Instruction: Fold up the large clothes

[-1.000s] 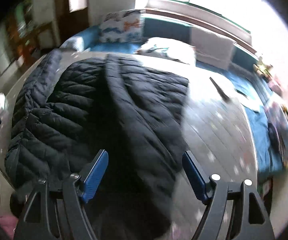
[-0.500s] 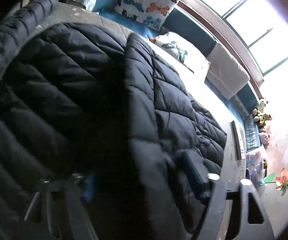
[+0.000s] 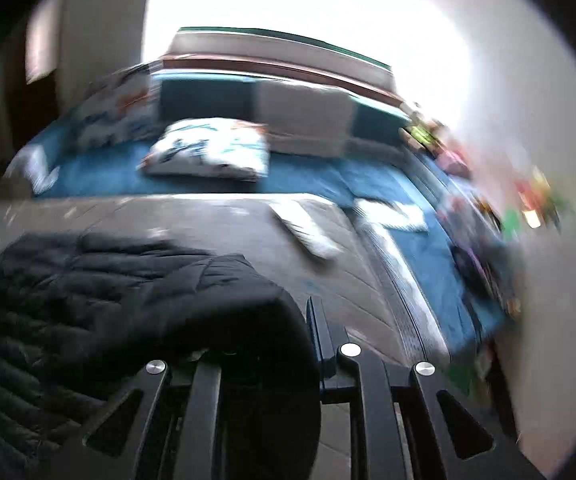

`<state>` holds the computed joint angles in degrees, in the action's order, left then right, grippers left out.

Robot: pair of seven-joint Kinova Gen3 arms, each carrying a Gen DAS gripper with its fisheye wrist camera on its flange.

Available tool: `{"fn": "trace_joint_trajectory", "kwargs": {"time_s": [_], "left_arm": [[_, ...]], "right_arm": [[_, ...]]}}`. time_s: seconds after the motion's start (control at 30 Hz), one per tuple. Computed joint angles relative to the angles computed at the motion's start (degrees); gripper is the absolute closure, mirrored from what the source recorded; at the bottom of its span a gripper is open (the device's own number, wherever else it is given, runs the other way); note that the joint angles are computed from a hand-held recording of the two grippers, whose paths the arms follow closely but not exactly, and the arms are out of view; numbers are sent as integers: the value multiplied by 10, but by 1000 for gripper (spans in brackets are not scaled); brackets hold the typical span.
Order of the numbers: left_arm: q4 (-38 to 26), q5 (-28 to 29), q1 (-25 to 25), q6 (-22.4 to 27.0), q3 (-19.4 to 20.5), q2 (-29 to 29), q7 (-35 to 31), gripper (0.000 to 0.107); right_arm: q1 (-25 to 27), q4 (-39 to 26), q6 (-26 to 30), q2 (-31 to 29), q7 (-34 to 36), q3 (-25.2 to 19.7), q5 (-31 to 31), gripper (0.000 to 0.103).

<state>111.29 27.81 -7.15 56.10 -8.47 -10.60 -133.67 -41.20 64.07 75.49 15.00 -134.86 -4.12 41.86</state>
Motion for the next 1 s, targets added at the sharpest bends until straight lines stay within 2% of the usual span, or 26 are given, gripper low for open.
{"fn": "trace_joint_trajectory", "kwargs": {"time_s": [0.07,0.13,0.2,0.27,0.33,0.4,0.5,0.57,0.63,0.73,0.8,0.87,0.93,1.0], "left_arm": [[0,-6,0,-2,3,-1,6,32],[-1,-11,1,-3,6,-1,13,32],[0,-18,3,-5,10,-3,20,32],[-1,-27,5,-7,13,-3,30,32],[-4,-37,7,-8,18,-2,45,32],[-7,-41,9,-6,19,-1,54,32],[-17,-42,11,8,18,2,66,32],[-26,-48,12,19,21,2,78,32],[-30,-48,15,26,21,-6,83,32],[-32,-46,19,32,17,-21,82,32],[-36,-49,22,37,16,-27,86,32],[-43,-61,24,40,21,-30,97,32],[-48,-71,26,41,25,-32,109,32],[-52,-75,29,41,26,-31,118,32]], "right_arm": [[31,53,-14,-41,-37,5,-21,84],[84,106,-31,-78,-71,-1,-65,84],[118,145,-64,-96,-94,0,-104,82],[136,195,-91,-112,-109,21,-147,70],[125,230,-108,-121,-97,66,-190,65],[102,262,-130,-129,-68,119,-234,65],[44,297,-174,-158,-56,199,-268,63],[13,308,-209,-181,-50,252,-302,61],[-30,297,-209,-188,-51,305,-322,60],[-103,255,-149,-162,2,345,-286,59],[-149,228,-102,-131,48,350,-244,53],[-202,199,-55,-94,95,364,-197,39],[-249,170,-12,-48,141,381,-150,32],[-262,160,3,-11,188,368,-104,29]]}}
